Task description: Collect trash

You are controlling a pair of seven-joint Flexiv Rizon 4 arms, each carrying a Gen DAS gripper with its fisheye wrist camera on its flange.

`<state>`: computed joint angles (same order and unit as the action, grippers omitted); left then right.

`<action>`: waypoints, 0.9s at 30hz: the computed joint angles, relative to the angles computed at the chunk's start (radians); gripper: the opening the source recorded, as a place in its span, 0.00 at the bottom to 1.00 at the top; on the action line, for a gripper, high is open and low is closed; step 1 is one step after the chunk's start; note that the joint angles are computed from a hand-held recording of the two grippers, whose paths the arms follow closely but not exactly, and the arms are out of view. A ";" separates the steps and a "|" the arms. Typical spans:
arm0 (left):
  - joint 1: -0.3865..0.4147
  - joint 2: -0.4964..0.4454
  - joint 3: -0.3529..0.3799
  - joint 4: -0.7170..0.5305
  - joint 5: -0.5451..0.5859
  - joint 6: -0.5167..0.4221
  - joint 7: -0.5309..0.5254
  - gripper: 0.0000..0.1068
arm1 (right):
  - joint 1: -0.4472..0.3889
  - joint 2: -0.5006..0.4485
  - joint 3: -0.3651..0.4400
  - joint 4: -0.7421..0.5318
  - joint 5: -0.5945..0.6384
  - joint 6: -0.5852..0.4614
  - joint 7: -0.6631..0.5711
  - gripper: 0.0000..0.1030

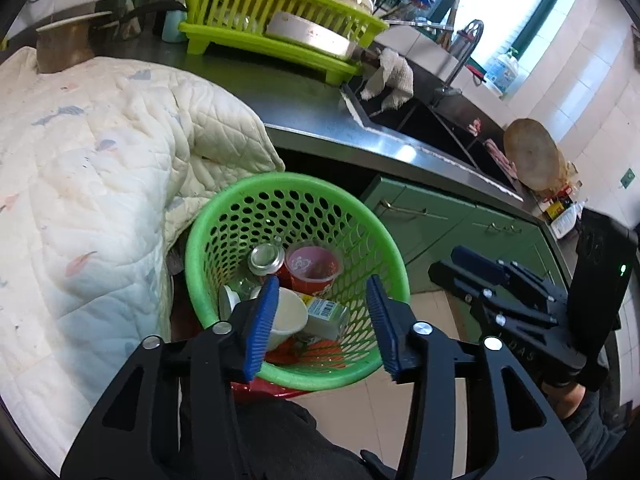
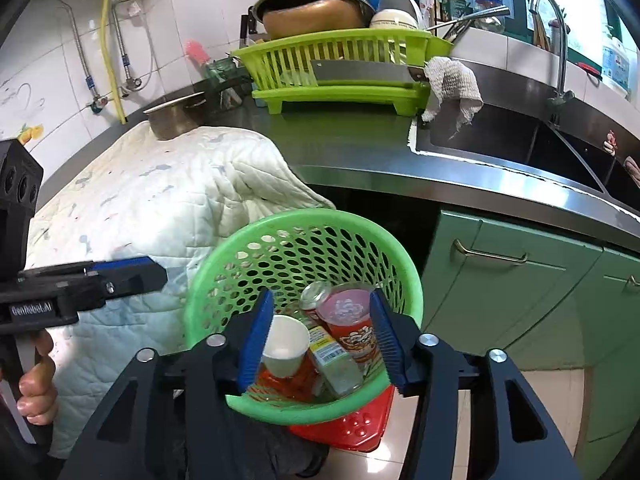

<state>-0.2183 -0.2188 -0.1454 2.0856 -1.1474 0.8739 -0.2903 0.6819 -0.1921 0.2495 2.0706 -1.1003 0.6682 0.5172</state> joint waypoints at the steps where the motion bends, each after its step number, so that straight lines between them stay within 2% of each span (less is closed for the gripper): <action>1: 0.000 0.010 0.001 0.007 -0.014 0.009 0.010 0.49 | 0.003 -0.001 0.001 -0.002 -0.004 -0.002 0.002 0.51; 4: -0.002 0.035 0.009 0.021 -0.040 0.032 0.028 0.53 | 0.015 -0.006 0.005 -0.012 -0.009 -0.008 0.011 0.58; 7: -0.003 0.057 0.022 0.034 -0.059 0.058 0.031 0.62 | 0.023 -0.012 0.006 -0.022 -0.015 -0.004 0.015 0.64; 9: -0.002 0.070 0.028 0.041 -0.084 0.067 0.047 0.64 | 0.030 -0.021 0.004 -0.035 -0.020 0.000 0.017 0.66; 11: -0.003 0.084 0.036 0.049 -0.104 0.091 0.052 0.72 | 0.038 -0.031 0.001 -0.051 -0.027 0.001 0.016 0.69; 13: -0.004 0.095 0.042 0.056 -0.132 0.108 0.075 0.74 | 0.045 -0.037 -0.001 -0.062 -0.030 0.001 0.011 0.73; 16: -0.019 0.112 0.045 0.071 -0.173 0.193 0.112 0.84 | 0.058 -0.053 -0.007 -0.090 -0.040 -0.002 0.000 0.76; 18: -0.026 0.121 0.048 0.078 -0.202 0.234 0.139 0.84 | 0.066 -0.062 -0.011 -0.106 -0.039 -0.008 -0.012 0.78; 21: -0.037 0.132 0.052 0.087 -0.233 0.307 0.166 0.90 | 0.078 -0.077 -0.018 -0.134 -0.041 -0.018 -0.036 0.82; 27: -0.041 0.146 0.063 0.089 -0.284 0.404 0.203 0.92 | 0.096 -0.096 -0.032 -0.178 -0.048 -0.030 -0.062 0.85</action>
